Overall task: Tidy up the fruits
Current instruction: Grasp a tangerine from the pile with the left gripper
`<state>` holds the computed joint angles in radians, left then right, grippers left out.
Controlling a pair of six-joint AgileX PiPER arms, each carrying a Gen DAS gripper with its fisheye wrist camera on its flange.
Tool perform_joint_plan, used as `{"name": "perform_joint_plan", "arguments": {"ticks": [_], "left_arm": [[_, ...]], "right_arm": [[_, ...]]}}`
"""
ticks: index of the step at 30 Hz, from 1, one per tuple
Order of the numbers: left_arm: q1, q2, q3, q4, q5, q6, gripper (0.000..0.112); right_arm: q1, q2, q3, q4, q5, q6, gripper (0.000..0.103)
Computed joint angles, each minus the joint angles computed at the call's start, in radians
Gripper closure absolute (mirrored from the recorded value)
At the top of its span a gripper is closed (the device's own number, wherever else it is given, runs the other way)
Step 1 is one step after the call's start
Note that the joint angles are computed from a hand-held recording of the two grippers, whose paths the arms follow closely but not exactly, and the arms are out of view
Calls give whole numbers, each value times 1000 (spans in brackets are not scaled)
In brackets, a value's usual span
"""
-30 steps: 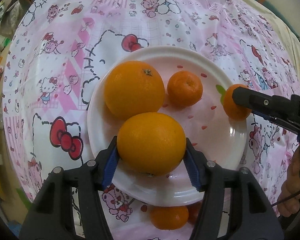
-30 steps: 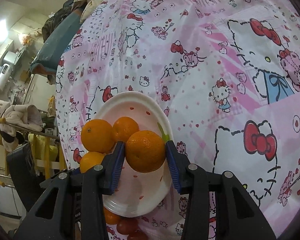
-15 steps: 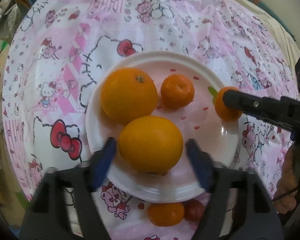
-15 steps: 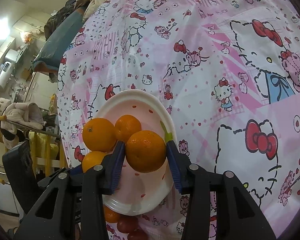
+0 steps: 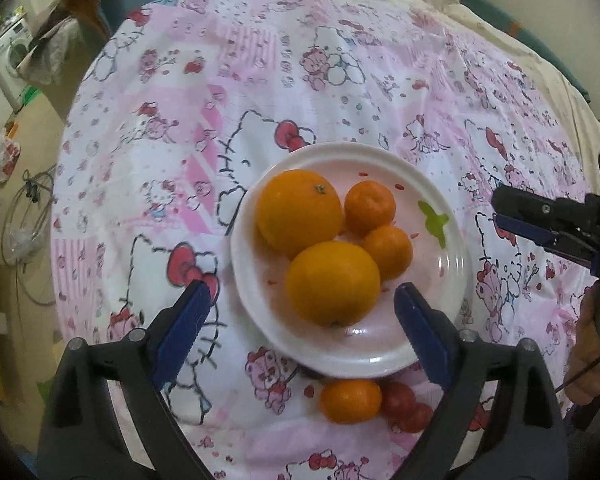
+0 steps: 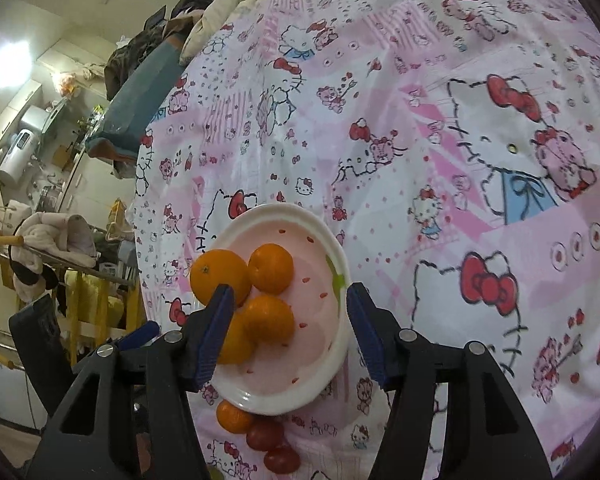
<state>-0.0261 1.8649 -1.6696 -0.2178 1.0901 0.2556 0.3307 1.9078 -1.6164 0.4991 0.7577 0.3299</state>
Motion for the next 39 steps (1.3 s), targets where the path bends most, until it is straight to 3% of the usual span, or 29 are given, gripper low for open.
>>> {"name": "perform_joint_plan", "arguments": {"ticks": [9,15,24,32,39], "left_arm": [[51,-97,78,-22,16,29,21],[98,-154,157,-49,34,46,21],[63,-180,271,-35,-8,32,21],[38,-99,268,-58,31,-48,22],[22,-60,249,-89,90,-92,46]], "right_arm": [[51,-112,77,-72,3,67,42],[142,-216,159,-278,-15,263,42],[183,-342,387,-210,-114,353,42],[161,-332,419,-133,-141,323,42],[154,-304,406,-84,-147,276,42]]}}
